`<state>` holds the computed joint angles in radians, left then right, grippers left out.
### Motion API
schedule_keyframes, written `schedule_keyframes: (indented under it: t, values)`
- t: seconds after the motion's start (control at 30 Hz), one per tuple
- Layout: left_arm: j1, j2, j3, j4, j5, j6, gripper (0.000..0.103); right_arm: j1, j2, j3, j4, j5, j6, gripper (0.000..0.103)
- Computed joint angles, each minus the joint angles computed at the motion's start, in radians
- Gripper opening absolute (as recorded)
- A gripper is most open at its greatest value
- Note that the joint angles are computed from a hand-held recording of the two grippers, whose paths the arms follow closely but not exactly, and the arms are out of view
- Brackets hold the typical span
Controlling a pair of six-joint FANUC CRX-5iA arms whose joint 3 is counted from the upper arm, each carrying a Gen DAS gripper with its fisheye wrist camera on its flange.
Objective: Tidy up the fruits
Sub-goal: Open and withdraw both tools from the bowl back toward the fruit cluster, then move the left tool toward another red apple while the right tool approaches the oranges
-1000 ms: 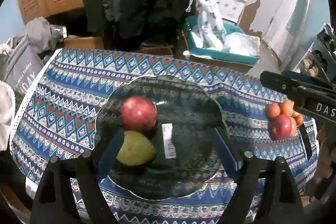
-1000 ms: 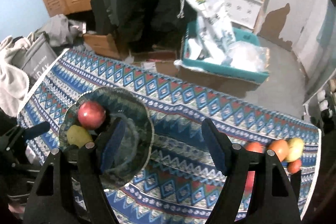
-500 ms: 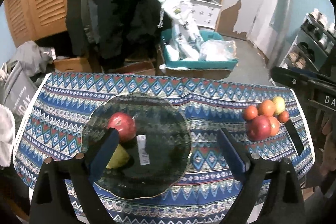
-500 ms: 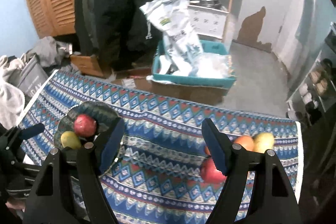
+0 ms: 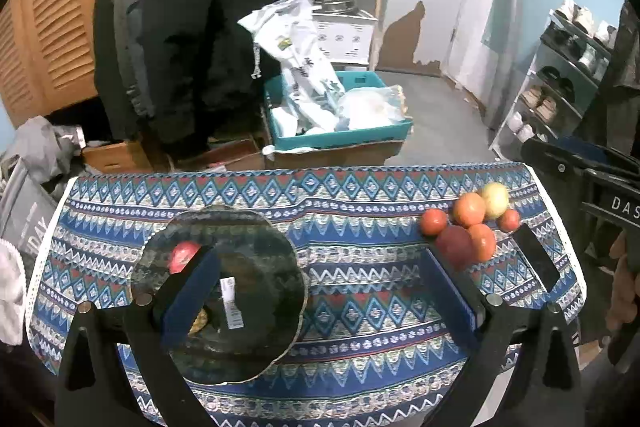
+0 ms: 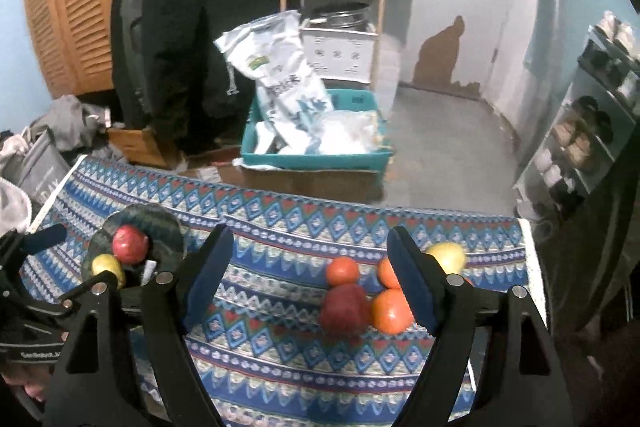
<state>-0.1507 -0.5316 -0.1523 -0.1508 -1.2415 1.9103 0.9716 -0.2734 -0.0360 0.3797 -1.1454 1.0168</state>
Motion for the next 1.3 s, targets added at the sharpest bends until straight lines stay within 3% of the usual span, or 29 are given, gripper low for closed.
schedule_keyframes:
  t: [0.63,1.3]
  values:
    - [-0.2,0.18,0.115,-0.049,0.015,0.07,0.1,-0.18,-0.079,-0.07,-0.047,-0.023,0.052,0.08]
    - [-0.203,0.343,0.098,0.061,0.074,0.025,0.1,-0.342,-0.038,-0.108,-0.166,-0.048,0.127,0.08]
